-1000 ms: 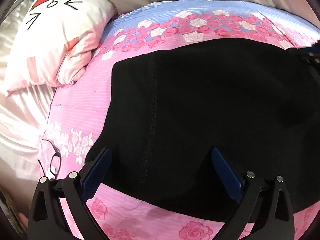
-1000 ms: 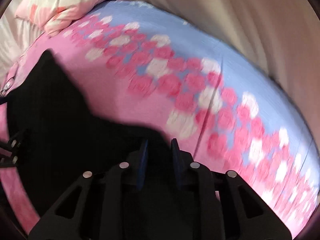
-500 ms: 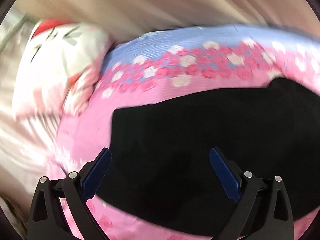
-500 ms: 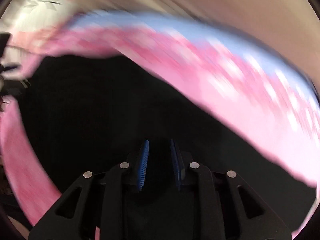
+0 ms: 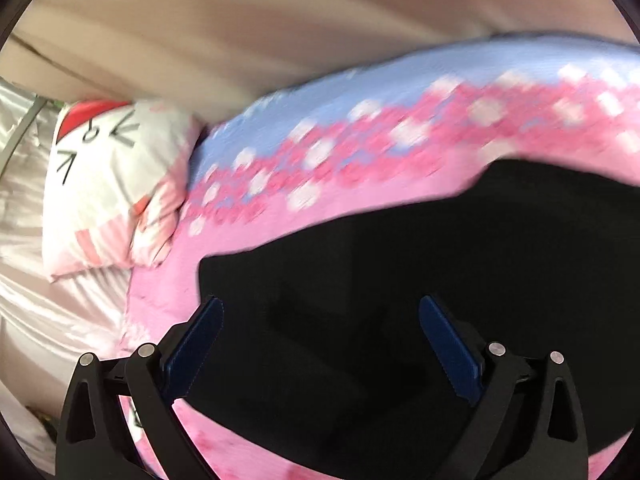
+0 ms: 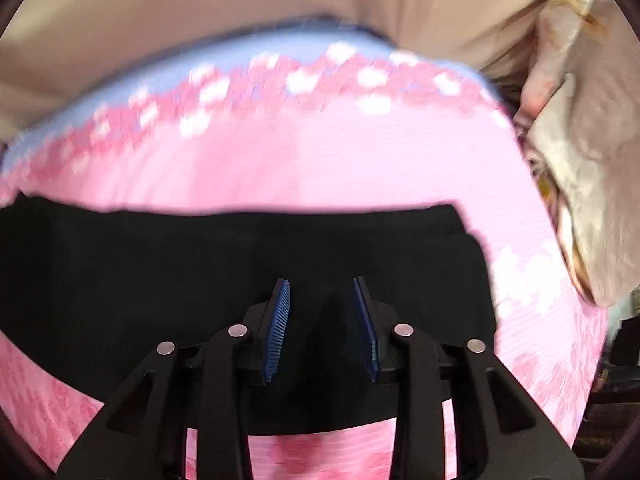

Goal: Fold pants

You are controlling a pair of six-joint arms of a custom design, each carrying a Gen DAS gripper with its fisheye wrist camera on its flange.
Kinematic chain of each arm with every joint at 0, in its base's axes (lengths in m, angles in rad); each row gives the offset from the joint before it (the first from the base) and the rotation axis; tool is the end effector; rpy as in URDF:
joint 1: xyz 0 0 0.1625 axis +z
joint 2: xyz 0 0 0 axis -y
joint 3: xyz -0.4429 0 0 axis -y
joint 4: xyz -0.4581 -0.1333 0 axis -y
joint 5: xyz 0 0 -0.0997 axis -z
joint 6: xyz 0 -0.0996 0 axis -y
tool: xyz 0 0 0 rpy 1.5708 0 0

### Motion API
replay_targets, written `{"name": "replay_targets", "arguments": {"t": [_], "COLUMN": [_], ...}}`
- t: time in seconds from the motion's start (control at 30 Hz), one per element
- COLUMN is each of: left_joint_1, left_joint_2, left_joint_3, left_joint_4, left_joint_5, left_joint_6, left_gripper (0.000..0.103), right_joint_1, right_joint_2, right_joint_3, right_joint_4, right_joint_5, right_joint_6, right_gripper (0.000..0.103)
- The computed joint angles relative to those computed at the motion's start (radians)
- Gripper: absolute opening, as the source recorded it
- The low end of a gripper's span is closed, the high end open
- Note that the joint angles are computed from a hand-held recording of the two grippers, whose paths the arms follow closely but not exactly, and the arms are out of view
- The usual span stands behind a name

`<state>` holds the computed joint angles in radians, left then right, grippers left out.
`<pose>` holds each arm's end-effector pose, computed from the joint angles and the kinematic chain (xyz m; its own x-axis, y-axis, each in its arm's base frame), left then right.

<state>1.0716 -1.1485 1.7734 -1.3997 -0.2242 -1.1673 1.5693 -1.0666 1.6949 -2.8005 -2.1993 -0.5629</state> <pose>-0.0883 -0.6432 0.2118 -0.2537 -0.2829 -0.9250 0.2587 0.9016 -0.3467 0.0737 -0.7125 0.2710 -0.6843 -0.1577 0.7119 -0.4304 0.8755 -0.2198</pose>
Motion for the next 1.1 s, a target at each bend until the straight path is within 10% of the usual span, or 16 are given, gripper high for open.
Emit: {"name": "replay_targets", "arguments": {"t": [0.27, 0.33, 0.47, 0.7, 0.8, 1.0, 1.1], "left_joint_1": [-0.106, -0.124, -0.146, -0.163, -0.167, -0.175, -0.182], "left_joint_2": [0.151, 0.179, 0.212, 0.233, 0.226, 0.246, 0.263], "left_joint_3": [0.0, -0.006, -0.011, -0.03, -0.023, -0.037, -0.052], "left_joint_4": [-0.45, -0.491, -0.557, -0.557, -0.555, -0.531, -0.519], "left_joint_5": [-0.099, -0.112, -0.132, -0.161, -0.185, -0.232, -0.235], "left_joint_6": [0.377, 0.419, 0.476, 0.466, 0.457, 0.437, 0.439], "left_gripper": [0.097, 0.097, 0.098, 0.097, 0.097, 0.097, 0.097], "right_joint_1": [-0.003, -0.002, -0.005, -0.054, -0.102, -0.125, -0.118], "right_joint_2": [0.114, 0.113, 0.124, 0.012, -0.045, -0.002, 0.046], "right_joint_3": [-0.118, -0.147, -0.184, -0.106, -0.111, -0.18, -0.22], "right_joint_4": [0.187, 0.248, 0.201, 0.051, 0.097, 0.216, 0.257], "right_joint_5": [0.028, 0.052, 0.11, 0.126, 0.122, 0.096, 0.055], "right_joint_6": [-0.358, -0.363, -0.385, -0.253, -0.094, -0.161, -0.213], "right_gripper": [0.038, 0.004, 0.003, 0.056, 0.059, 0.059, 0.014]}}
